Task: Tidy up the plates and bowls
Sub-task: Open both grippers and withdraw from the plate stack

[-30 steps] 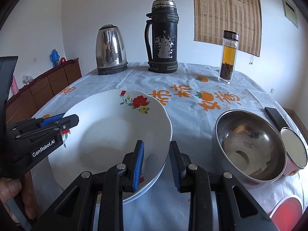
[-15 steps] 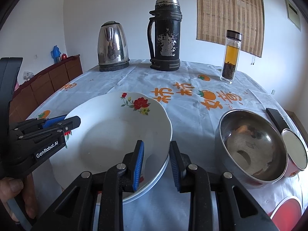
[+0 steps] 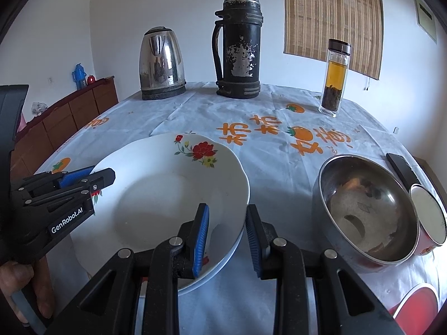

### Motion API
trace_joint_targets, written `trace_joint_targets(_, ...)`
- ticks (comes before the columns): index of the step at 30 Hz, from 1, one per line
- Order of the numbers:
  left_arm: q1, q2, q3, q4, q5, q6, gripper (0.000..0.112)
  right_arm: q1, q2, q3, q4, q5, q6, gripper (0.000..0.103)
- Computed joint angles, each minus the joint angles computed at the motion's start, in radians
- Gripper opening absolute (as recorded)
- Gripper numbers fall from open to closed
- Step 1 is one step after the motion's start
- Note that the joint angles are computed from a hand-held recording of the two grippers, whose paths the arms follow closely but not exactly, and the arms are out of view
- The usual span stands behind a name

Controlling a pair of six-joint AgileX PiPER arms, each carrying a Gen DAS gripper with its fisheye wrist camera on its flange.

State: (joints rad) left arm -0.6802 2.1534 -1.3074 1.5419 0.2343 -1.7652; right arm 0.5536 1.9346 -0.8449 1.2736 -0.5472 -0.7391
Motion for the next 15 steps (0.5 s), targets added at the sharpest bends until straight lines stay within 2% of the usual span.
trace_joint_targets(15, 0.003, 0.000, 0.003, 0.014, 0.001, -0.010, 0.021, -0.006, 0.003, -0.012, 0.032, 0.014, -0.037, 0.031)
